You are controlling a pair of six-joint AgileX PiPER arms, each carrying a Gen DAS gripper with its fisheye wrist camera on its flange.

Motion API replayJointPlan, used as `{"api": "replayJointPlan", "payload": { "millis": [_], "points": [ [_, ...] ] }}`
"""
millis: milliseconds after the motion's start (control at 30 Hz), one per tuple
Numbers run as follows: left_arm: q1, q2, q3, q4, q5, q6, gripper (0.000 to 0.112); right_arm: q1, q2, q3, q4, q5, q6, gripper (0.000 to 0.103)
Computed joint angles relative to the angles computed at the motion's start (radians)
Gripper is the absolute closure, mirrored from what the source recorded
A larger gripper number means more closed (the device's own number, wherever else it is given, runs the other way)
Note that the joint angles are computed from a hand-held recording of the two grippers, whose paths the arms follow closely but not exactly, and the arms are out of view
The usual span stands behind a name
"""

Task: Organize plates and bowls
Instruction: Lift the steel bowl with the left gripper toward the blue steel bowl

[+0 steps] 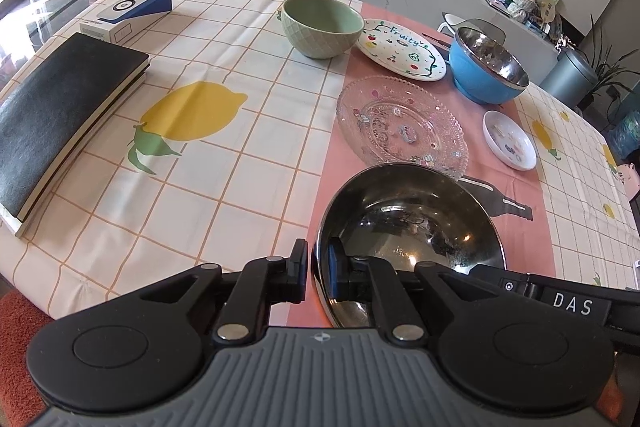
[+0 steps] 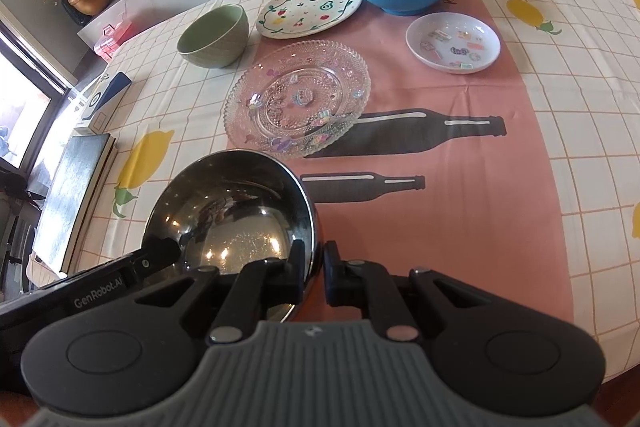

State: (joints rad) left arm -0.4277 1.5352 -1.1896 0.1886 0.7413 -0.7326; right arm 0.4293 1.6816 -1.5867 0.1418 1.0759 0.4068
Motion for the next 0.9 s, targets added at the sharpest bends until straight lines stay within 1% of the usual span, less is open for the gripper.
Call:
{"api": "replayJointPlan", "payload": {
  "millis": [33, 67, 100, 133, 233, 267, 333, 467, 567, 700, 900],
  "points": [
    [-0.001, -0.002, -0.001, 0.012, 0.001, -0.01, 0.088, 0.002, 0.0, -0.003, -0.008, 0.002, 0.006, 0.09],
    [-0.002, -0.006, -0.001, 0.023, 0.002, -0.021, 0.084, 0.005, 0.0, -0.006, -0.017, 0.003, 0.009, 0.078],
    [-0.003, -0.01, -0.001, 0.032, 0.003, -0.029, 0.082, 0.007, -0.002, -0.007, -0.026, 0.002, 0.012, 0.065],
    [-0.002, -0.014, -0.004, 0.04, 0.005, -0.035, 0.08, 0.009, -0.005, -0.005, -0.034, -0.002, 0.015, 0.063],
    [0.003, -0.028, -0.01, 0.063, 0.003, -0.058, 0.076, 0.004, -0.009, -0.01, -0.04, 0.001, 0.017, 0.061],
    [0.003, -0.032, -0.012, 0.07, 0.003, -0.063, 0.075, 0.001, -0.01, -0.01, -0.037, 0.002, 0.017, 0.059],
    [0.002, -0.036, -0.027, 0.081, 0.007, -0.061, 0.074, -0.004, -0.012, -0.012, -0.035, 0.003, 0.018, 0.058],
    [0.001, -0.027, -0.075, 0.086, 0.018, -0.031, 0.073, -0.016, -0.017, -0.023, -0.028, 0.008, 0.009, 0.057],
    [0.0, -0.005, -0.127, 0.082, 0.034, 0.0, 0.073, -0.033, -0.022, -0.043, -0.022, 0.012, 0.001, 0.054],
    [0.003, 0.035, -0.211, 0.051, 0.055, 0.057, 0.073, -0.06, -0.029, -0.072, -0.016, 0.011, -0.015, 0.052],
    [0.019, 0.109, -0.342, -0.062, 0.072, 0.161, 0.073, -0.108, -0.012, -0.133, -0.017, 0.017, -0.03, 0.051]
  ]
}}
